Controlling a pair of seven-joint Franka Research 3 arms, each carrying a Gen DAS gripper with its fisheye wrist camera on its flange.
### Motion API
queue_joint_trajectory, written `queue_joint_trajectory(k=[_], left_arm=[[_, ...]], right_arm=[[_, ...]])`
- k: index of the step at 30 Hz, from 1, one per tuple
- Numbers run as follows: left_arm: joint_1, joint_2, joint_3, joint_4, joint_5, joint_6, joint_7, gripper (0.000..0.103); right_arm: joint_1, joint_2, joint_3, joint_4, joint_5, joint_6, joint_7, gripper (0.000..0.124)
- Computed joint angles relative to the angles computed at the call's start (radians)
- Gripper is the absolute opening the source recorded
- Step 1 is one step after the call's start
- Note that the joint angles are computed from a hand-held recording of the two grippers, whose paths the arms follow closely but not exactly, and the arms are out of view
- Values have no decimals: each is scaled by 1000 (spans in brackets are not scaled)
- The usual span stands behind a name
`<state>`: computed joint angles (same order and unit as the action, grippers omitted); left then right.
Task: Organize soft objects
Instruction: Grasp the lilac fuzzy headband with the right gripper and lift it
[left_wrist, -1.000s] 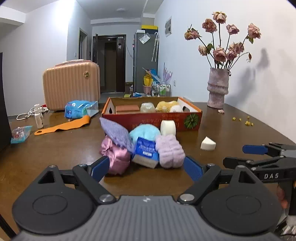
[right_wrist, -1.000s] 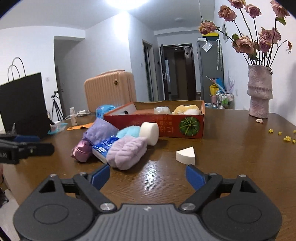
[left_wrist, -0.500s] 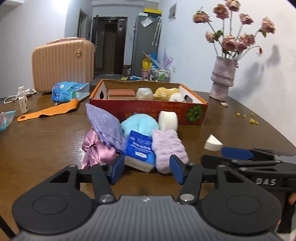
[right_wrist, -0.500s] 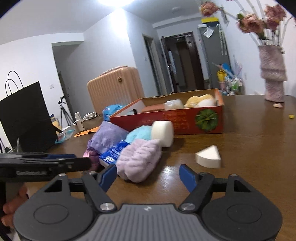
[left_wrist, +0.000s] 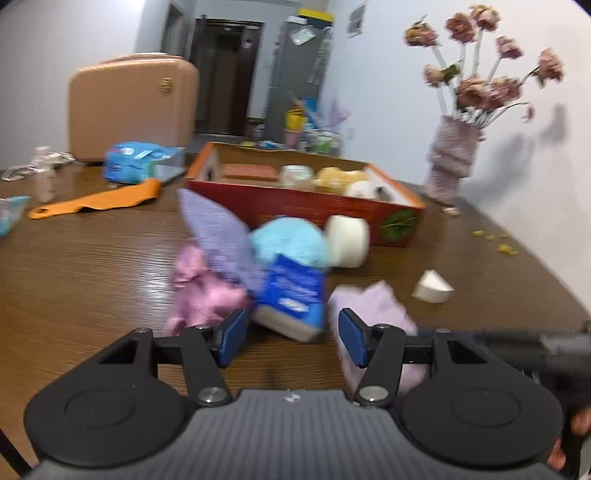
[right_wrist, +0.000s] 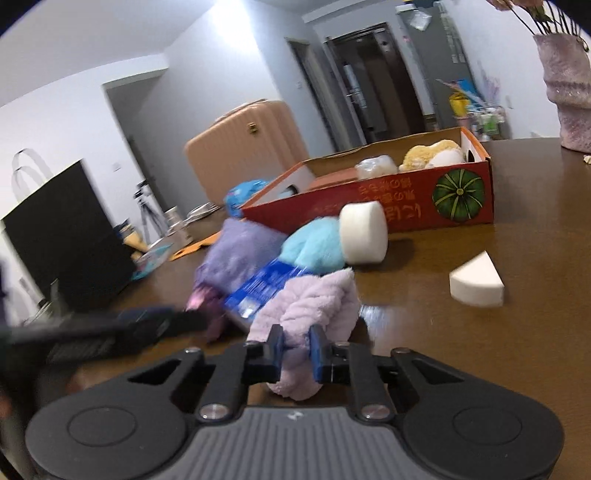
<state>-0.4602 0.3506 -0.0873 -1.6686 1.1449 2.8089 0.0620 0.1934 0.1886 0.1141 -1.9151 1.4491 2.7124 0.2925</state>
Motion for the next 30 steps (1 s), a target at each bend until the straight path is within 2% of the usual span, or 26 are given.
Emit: queue_joint_trajectory(k=[4,7,11,13,15,16,17,20,24,28,30], left_arm=[[6,36,-11,21,-30,92,53,57],[3,59,-23,34,-103,115,149,57],[-26,55,4,12,-145,149,177,58],[-57,41,41,-4,-114,132,134,58],[-78,21,72,-22,-55,98,65,58],[-81,7,81,-34,-21,78,19,58],[-75,-7,80,-47,-2,64,-14,58],[-58,-56,69,-94,53,15,-99,58],[-16,-110,17,-150,53,-5,-121,61],[28,-126,-34,-183,86,95,-172,67],[35,-105,-58,-174,50,95,-136,67]], right_arm=[[11,-57,-7,-80,18,57,6,16],[13,-74,-15,-104,60,50,-31,16],[24,-74,-21,-104,65,68,-19,16],[22,-84,-24,-113,44,23,-22,19],[8,-94,-35,-120,-10,-110,-15,26],[5,-99,-36,-124,-13,-147,-28,33],[6,-107,-36,-129,-16,-171,-46,37],[6,-133,-44,-143,23,-207,-109,38],[11,-142,-56,-139,128,-118,-152,43],[21,-75,-50,-70,135,-5,-109,45],[17,-23,-43,-11,121,2,-92,45]])
